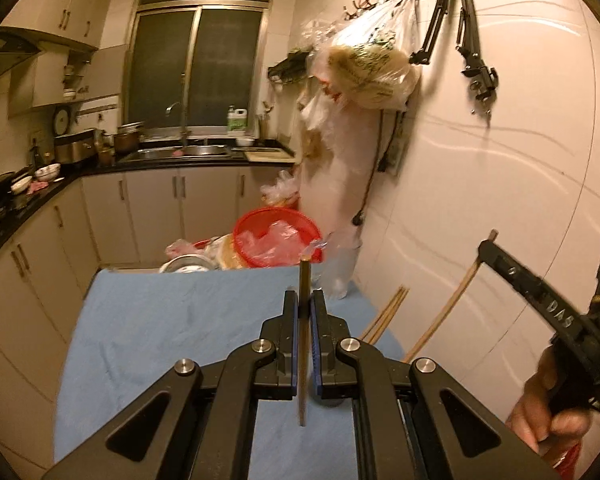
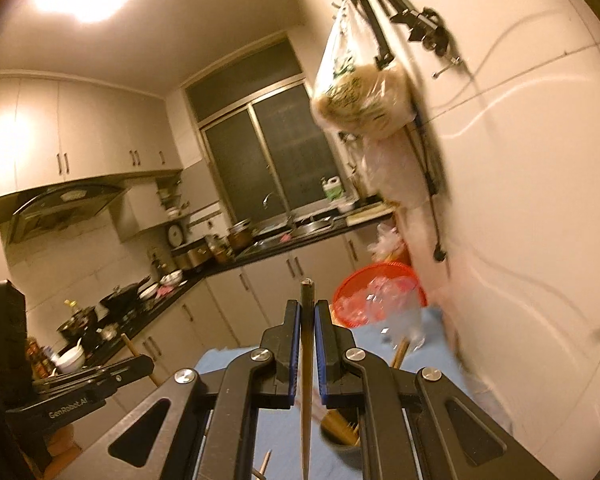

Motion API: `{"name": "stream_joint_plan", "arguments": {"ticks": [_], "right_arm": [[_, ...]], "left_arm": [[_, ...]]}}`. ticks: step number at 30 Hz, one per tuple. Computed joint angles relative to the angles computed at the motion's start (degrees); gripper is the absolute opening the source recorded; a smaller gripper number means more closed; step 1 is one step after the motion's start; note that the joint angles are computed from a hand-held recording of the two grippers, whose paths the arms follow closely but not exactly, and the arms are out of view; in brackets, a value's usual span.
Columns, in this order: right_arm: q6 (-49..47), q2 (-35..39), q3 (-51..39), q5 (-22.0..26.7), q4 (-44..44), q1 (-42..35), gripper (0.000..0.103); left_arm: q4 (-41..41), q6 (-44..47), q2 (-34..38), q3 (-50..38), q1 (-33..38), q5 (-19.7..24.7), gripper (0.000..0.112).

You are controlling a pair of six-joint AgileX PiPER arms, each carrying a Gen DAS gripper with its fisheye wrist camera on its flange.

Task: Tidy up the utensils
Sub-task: 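Carry both upright chopsticks over the black holder and lower them in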

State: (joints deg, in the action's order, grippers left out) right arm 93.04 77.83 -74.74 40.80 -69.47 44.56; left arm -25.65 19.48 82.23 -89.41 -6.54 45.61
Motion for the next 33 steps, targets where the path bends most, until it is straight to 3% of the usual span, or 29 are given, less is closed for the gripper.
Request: {"name": "stream_joint_plan", "arguments": {"ticks": [11, 19, 23, 27, 28, 31, 33], "right_arm": [[-5.39, 5.67, -3.62, -7.3, 4.87, -11.93, 0.008], [-7.69, 9.21, -2.3, -13.38, 9.44, -17.13, 0.008], [-8.49, 9.99, -1.88, -15.3, 10.67, -18.34, 0.008], [-9.18, 10.46, -1.48, -16.31, 11.37, -18.98, 0.008], [-9.23, 10.47, -1.31, -16.45, 11.41, -19.1, 0.008], [-10.14, 10.96, -1.51, -17.08, 12.26, -19.63, 0.008], [-11.39, 11.48, -1.9, -17.73, 13.66, -20.31, 0.008]], "left_arm": [[5.58, -7.7, 13.87, -12.04, -8.5, -3.0, 0.006], [7.55, -9.28, 19.01, -12.86, -9.34, -2.92, 0.006], [2.26, -3.57, 18.5, -9.74, -6.81, -0.95, 0.006], [-1.13, 1.69, 19.35, -7.49, -4.25, 6.17, 0.008], [-1.76, 2.91, 19.18, -5.75, -3.77, 6.82, 0.014], [-0.1, 4.38, 19.76, -2.6, -4.11, 7.23, 0.06], [1.16, 3.99, 21.24, -1.82, -4.95, 6.94, 0.061]]}}
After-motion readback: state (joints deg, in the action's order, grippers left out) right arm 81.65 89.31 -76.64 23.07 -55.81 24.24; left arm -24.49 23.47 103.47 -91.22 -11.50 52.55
